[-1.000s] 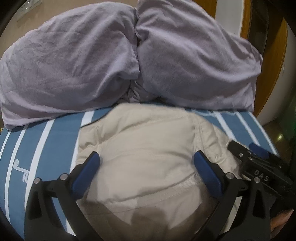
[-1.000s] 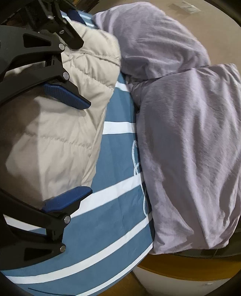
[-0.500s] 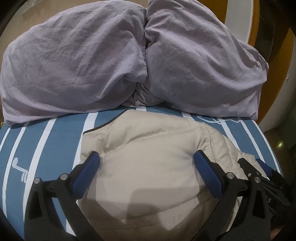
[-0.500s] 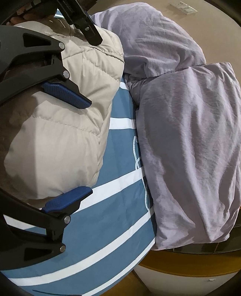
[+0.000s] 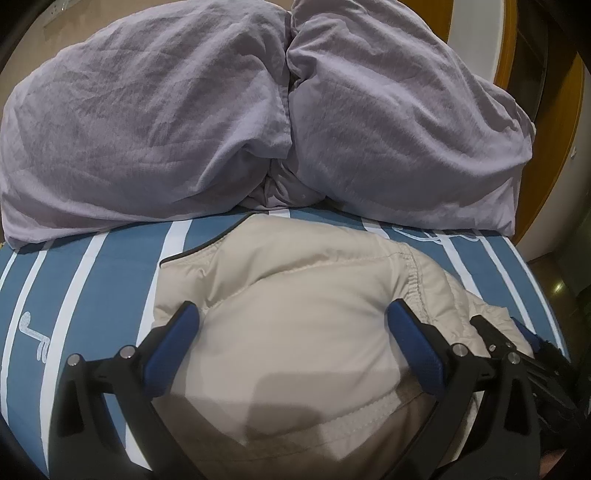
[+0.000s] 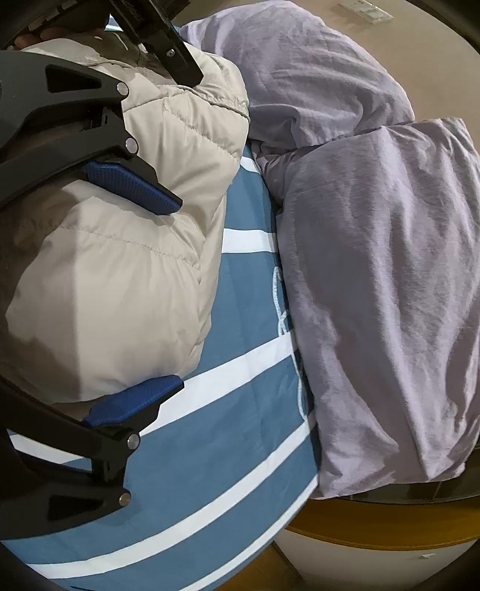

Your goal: Fold large clothes

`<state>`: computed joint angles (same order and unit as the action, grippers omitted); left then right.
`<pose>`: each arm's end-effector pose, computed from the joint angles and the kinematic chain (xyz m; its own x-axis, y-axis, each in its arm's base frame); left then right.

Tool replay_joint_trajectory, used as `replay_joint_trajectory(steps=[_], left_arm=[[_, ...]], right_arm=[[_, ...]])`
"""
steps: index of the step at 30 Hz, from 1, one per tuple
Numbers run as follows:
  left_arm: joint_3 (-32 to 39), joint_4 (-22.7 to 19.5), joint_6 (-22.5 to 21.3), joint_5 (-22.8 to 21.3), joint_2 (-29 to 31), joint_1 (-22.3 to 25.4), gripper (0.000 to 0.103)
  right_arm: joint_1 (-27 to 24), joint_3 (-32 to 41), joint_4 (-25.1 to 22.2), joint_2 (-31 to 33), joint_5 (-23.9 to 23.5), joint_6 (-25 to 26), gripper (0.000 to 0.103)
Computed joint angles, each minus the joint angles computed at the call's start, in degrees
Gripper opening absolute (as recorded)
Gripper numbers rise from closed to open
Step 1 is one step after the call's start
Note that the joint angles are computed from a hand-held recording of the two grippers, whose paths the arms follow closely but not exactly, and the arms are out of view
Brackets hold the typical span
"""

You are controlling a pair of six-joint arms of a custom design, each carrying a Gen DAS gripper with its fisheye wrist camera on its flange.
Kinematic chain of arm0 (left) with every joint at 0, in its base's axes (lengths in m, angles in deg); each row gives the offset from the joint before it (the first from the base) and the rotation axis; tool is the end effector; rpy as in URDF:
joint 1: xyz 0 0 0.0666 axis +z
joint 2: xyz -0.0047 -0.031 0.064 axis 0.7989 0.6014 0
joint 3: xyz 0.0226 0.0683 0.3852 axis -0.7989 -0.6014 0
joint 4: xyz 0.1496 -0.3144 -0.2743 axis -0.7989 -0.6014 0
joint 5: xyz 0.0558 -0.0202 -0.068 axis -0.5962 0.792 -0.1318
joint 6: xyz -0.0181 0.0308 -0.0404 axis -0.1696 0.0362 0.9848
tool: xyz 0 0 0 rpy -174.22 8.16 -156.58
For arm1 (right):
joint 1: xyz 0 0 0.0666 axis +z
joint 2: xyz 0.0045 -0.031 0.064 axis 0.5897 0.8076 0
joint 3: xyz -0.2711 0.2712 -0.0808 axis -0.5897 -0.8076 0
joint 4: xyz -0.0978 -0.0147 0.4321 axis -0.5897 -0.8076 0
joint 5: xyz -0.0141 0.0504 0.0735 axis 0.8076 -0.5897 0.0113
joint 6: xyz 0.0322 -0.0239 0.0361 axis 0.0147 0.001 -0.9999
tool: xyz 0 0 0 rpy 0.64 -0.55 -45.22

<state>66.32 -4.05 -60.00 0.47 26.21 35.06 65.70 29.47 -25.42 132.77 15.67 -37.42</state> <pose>0.6367 -0.2029 0.4250 -0.7270 -0.0454 -0.6851 0.0436 0.9927 -0.1121 0.6501 0.3569 0.3657 -0.6063 0.1801 -0.7746 0.0059 0.9750 0.2221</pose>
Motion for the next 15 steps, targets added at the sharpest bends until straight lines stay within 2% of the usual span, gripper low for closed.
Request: replay_joint_trajectory(steps=[5, 11, 15], left_arm=[[-2.39, -0.97, -0.06, 3.12, -3.31, 1.21, 0.101], [-5.53, -2.99, 3.32, 9.37, -7.00, 4.63, 0.101], [-7.23, -3.25, 4.05, 12.81, -8.64, 6.77, 0.101]], right_arm=[[-0.62, 0.39, -3.29, -0.96, -2.86, -1.80, 0.093], [-2.07, -3.18, -4.03, -4.75, -8.03, -4.70, 0.097], [-3.34, -4.90, -4.64, -6.51, -12.45, -7.17, 0.098]])
